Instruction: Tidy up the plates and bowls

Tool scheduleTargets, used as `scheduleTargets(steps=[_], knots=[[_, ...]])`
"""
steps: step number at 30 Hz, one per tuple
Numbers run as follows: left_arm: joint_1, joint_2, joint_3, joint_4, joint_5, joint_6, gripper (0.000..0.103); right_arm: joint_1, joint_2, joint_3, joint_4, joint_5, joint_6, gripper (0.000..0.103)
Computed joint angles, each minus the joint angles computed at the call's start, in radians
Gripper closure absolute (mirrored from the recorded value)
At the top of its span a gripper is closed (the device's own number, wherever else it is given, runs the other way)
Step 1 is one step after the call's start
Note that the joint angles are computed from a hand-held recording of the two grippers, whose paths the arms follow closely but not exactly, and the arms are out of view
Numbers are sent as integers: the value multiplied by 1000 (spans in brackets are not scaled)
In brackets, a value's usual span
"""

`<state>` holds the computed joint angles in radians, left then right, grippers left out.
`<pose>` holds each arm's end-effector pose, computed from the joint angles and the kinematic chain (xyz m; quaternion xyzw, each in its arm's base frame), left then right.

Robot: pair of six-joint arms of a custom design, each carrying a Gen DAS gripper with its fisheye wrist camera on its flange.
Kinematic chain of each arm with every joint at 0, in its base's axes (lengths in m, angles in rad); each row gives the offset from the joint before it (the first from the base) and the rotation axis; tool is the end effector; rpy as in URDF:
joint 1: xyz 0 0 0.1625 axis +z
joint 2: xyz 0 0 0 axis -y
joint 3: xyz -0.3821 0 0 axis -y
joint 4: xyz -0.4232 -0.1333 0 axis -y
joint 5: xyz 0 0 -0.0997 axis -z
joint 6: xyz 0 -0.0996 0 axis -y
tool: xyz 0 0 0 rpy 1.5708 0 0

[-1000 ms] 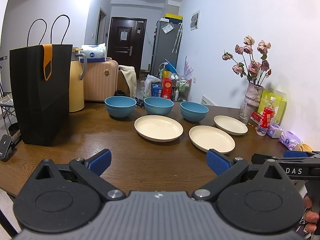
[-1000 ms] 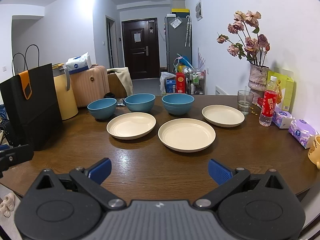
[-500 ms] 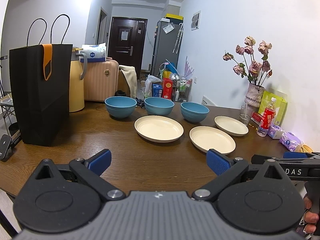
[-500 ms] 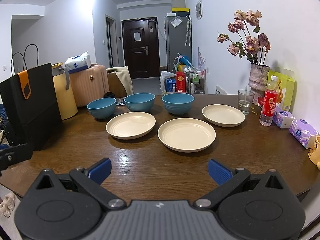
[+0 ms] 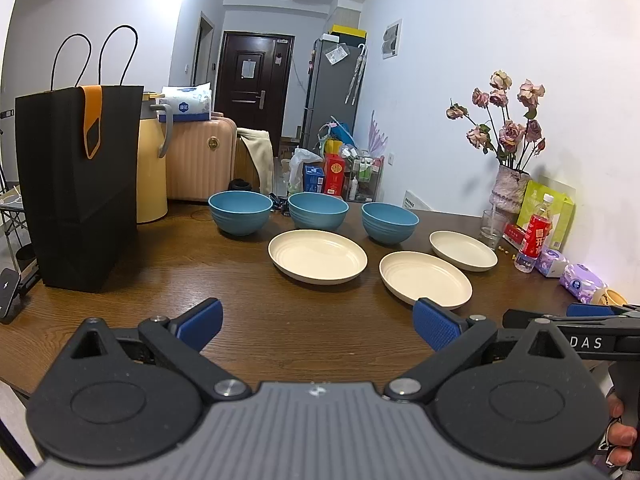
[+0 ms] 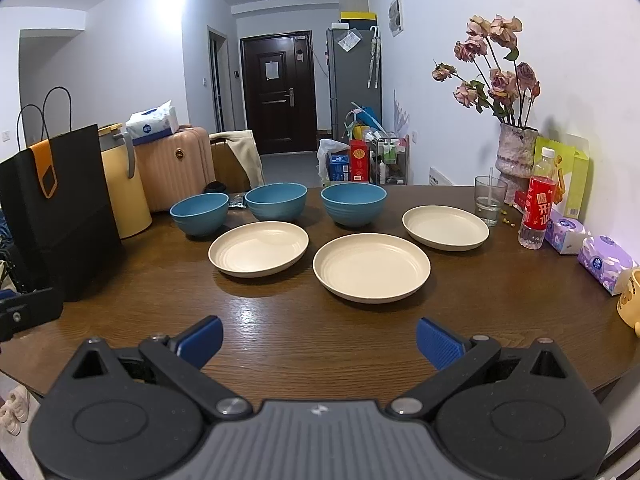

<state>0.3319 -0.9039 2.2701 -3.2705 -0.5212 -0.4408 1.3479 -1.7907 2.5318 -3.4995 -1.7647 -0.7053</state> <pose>-0.3376 -0.3487 0.0341 0.2550 0.8187 -0.4638 0.2229 0.0324 -0.3732 0.3056 0.1445 -0.8140 0.4621 0.3210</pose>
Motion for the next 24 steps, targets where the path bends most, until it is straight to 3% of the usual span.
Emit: scheduleTargets(steps=[15,24], knots=[[36,7,-38,46,-49,4,0,19,25,-38,47,-51,36,0],[84,73,-119,4,-88,78,0,6,59,-95,94,-65,51,0]])
